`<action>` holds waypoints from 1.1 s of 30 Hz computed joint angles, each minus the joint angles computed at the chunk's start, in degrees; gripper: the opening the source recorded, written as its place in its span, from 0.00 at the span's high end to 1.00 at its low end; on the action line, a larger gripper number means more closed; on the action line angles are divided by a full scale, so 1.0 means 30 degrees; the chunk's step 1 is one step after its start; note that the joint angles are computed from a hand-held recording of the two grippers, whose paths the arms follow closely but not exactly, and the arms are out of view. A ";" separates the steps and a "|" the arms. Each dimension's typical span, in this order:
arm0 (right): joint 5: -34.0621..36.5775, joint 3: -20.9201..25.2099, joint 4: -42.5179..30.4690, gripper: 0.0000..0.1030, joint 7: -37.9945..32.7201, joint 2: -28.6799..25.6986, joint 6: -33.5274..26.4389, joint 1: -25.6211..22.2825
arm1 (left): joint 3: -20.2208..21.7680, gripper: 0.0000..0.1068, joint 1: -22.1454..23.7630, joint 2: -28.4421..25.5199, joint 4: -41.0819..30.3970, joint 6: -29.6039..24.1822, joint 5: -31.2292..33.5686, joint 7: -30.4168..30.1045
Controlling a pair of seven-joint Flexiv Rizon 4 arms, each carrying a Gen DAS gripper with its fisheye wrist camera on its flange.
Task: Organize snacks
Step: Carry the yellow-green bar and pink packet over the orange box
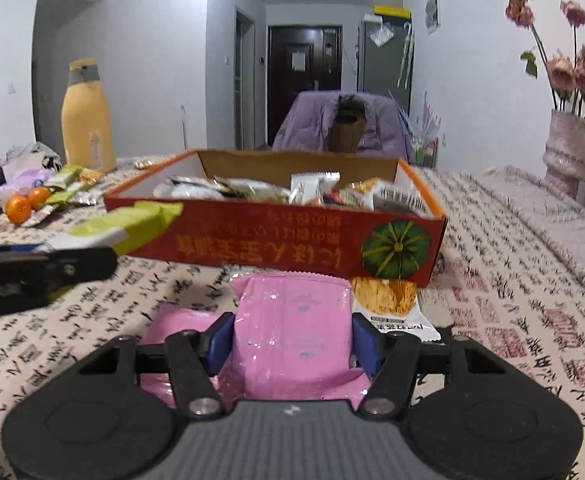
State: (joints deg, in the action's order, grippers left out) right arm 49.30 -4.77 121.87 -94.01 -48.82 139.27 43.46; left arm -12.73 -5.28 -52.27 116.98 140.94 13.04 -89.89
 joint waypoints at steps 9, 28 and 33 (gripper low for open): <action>0.0110 0.0498 0.0120 0.41 -0.0671 0.0480 0.1774 -0.0178 | -0.0021 0.61 0.0101 0.0314 -0.0071 0.0284 0.0251 -0.0123; -0.0867 0.0241 -0.2207 0.41 -0.2881 0.1088 0.1103 -0.2284 | -0.0407 0.61 -0.0333 0.0631 -0.3111 -0.1600 -0.0085 0.0006; -0.1820 -0.0058 -0.3085 0.41 -0.2738 0.1024 0.0455 -0.3111 | -0.0335 0.61 -0.0799 0.0362 -0.4589 -0.2567 -0.0773 0.0555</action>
State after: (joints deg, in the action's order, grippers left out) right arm 43.84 -4.94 112.61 -102.22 -45.74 140.63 34.12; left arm -13.74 -7.67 -51.18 103.22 133.24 10.72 -88.23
